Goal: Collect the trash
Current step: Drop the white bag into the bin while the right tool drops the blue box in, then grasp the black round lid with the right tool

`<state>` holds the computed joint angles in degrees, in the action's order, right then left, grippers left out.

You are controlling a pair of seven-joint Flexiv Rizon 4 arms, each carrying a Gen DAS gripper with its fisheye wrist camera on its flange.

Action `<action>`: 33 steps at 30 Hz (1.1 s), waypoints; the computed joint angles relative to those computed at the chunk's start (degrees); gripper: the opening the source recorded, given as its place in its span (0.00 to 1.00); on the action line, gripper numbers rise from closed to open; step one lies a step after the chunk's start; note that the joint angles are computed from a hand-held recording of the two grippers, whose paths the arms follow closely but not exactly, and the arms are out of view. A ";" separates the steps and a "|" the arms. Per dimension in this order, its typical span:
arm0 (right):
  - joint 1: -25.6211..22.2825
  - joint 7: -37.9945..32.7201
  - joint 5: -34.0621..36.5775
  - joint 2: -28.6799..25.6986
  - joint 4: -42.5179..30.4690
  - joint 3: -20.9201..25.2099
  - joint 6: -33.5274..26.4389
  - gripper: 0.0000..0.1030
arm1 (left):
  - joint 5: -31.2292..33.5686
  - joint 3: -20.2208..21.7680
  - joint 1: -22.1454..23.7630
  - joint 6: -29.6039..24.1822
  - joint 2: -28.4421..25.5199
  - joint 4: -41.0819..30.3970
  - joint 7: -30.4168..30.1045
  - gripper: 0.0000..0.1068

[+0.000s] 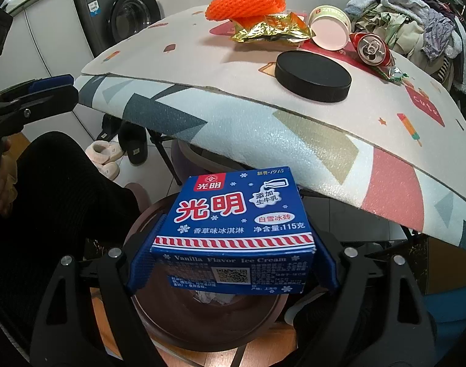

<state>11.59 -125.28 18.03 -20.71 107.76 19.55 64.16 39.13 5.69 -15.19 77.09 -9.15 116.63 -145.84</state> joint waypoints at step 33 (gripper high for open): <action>0.46 4.57 -3.68 -0.54 0.77 -0.78 1.04 0.93 | -0.66 0.23 -0.16 -0.43 -0.52 -0.23 0.73 0.91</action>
<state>12.05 -120.71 14.35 -21.25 108.53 18.76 65.19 38.46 5.91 -15.35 76.66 -9.67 116.40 -145.11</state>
